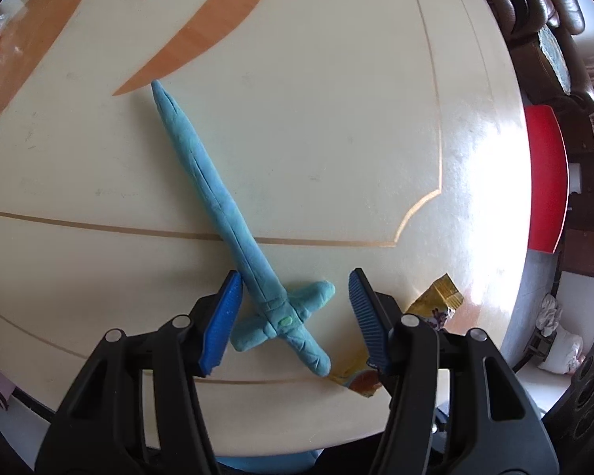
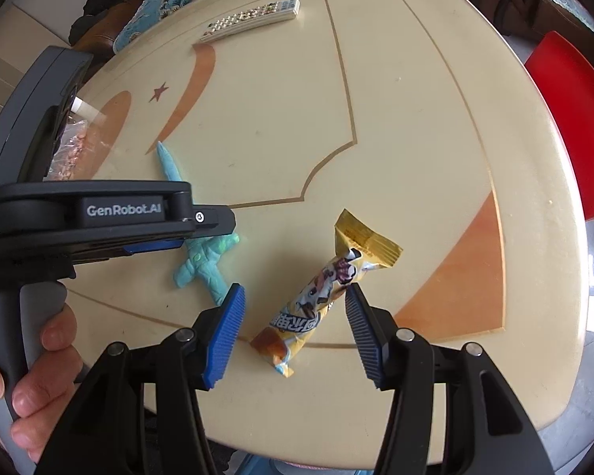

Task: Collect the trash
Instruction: 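Close the left gripper on the blue clay sword while the right gripper grasps the yellow snack wrapper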

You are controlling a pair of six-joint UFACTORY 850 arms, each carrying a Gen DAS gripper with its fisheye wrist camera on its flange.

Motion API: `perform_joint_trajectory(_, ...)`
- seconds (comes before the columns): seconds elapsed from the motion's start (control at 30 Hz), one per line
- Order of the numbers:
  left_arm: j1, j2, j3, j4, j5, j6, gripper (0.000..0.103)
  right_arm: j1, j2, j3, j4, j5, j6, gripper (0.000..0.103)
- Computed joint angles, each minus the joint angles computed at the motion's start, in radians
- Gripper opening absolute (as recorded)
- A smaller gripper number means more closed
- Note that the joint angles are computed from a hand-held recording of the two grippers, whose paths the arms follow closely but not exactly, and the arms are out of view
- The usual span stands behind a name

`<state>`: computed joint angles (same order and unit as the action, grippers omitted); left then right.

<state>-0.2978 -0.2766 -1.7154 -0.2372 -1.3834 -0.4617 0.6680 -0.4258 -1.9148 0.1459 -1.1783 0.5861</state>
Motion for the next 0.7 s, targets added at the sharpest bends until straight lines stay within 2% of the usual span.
perform_joint_trajectory(0.13,0.014,0.005,0.007,-0.018,0.004,-0.033,0.048,0.001,-0.009,0.003,-0.001,-0.002,-0.009,0.052)
perform_joint_trajectory(0.2,0.015,0.011,0.016,-0.006,0.004,-0.048,0.04,0.003,-0.01,0.006,-0.019,-0.004,-0.009,0.052)
perform_joint_trajectory(0.23,0.014,0.013,0.017,0.006,0.008,-0.058,0.032,0.002,-0.009,0.011,-0.019,-0.002,-0.01,0.052)
perform_joint_trajectory(0.33,0.021,0.003,0.006,-0.003,0.008,-0.073,0.03,-0.002,-0.002,0.033,-0.012,0.009,-0.016,0.053)
perform_joint_trajectory(0.57,-0.024,-0.05,-0.079,0.081,-0.076,-0.064,0.03,0.017,-0.041,-0.016,-0.075,-0.024,-0.05,0.052)
perform_joint_trajectory(0.63,-0.029,-0.075,-0.114,0.082,-0.097,-0.066,0.029,0.028,-0.06,-0.042,-0.107,-0.04,-0.057,0.046)
perform_joint_trajectory(0.7,-0.042,-0.099,-0.15,0.094,-0.116,-0.069,0.023,0.04,-0.069,-0.052,-0.137,-0.044,-0.078,0.038)
